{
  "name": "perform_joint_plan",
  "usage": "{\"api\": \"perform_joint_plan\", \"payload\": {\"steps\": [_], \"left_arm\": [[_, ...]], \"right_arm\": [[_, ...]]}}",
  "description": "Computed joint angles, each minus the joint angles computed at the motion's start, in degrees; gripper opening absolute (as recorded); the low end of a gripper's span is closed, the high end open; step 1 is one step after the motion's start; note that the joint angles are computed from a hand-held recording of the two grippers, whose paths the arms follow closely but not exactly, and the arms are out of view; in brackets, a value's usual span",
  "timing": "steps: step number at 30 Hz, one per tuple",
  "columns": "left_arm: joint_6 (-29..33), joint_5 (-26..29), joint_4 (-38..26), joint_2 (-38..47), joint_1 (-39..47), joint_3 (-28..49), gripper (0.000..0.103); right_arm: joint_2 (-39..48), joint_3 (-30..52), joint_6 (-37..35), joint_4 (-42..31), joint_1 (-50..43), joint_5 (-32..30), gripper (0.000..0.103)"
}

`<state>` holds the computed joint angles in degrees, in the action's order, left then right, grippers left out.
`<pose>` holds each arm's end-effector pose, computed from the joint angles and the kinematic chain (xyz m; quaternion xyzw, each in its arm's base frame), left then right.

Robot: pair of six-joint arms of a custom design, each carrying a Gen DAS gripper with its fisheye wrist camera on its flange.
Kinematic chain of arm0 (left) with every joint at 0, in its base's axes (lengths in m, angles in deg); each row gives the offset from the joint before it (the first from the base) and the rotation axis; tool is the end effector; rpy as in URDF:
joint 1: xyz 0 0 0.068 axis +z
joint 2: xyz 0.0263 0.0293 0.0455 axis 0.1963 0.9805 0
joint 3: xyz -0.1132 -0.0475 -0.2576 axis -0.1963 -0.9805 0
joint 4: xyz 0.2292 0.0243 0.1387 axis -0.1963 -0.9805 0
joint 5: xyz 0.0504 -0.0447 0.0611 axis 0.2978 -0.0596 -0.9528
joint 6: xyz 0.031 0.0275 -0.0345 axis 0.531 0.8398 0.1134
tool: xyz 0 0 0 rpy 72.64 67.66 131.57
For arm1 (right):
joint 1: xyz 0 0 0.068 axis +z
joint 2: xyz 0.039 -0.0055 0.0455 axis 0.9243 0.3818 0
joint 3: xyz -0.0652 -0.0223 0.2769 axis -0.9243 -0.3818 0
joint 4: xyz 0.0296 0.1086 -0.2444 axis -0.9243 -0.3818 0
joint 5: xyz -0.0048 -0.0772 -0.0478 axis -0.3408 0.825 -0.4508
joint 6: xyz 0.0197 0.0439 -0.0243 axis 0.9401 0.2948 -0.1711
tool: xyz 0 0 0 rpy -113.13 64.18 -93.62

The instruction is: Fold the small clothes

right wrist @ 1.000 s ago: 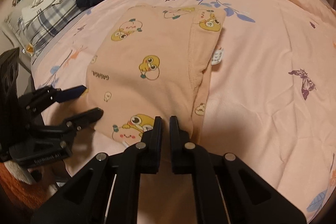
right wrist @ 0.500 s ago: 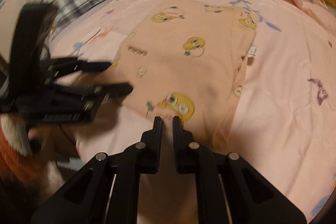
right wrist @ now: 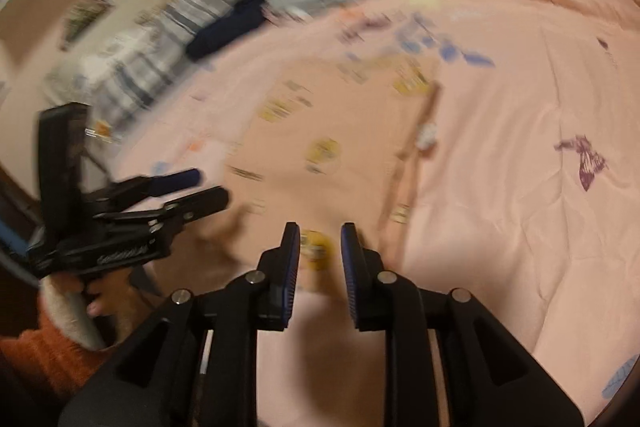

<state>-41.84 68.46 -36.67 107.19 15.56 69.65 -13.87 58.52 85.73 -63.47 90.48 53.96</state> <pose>0.1231 0.0088 0.1713 -0.0674 0.9553 -0.0025 0.2879 0.1944 0.0987 0.1362 -0.2577 0.8953 0.2590 0.2549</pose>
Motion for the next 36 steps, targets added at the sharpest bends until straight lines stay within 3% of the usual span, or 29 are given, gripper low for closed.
{"api": "perform_joint_plan", "payload": {"steps": [3,9,19,27,32,36], "left_arm": [[-2.74,-2.24,5.09,2.75,-1.91,-2.38,0.066],[0.5,0.78,4.01,2.68,1.82,-1.73,0.066],[-1.76,-1.98,5.28,3.41,-1.13,-1.86,0.066],[-5.2,-6.78,5.38,3.61,-5.28,-1.58,0.066],[-4.18,-2.81,6.01,4.47,-1.39,-1.12,0.066],[-4.82,0.39,7.22,4.28,2.6,-0.65,0.066]], "right_arm": [[5.31,1.31,1.61,1.13,1.87,3.65,0.018],[5.81,1.56,3.06,1.55,3.08,5.33,0.018],[5.76,0.72,2.19,2.9,3.04,7.17,0.018],[5.23,0.94,2.92,2.23,2.46,6.12,0.018],[4.88,0.44,2.81,2.57,1.88,5.09,0.019],[2.96,0.76,4.78,2.7,-2.55,-2.26,0.021]]}}
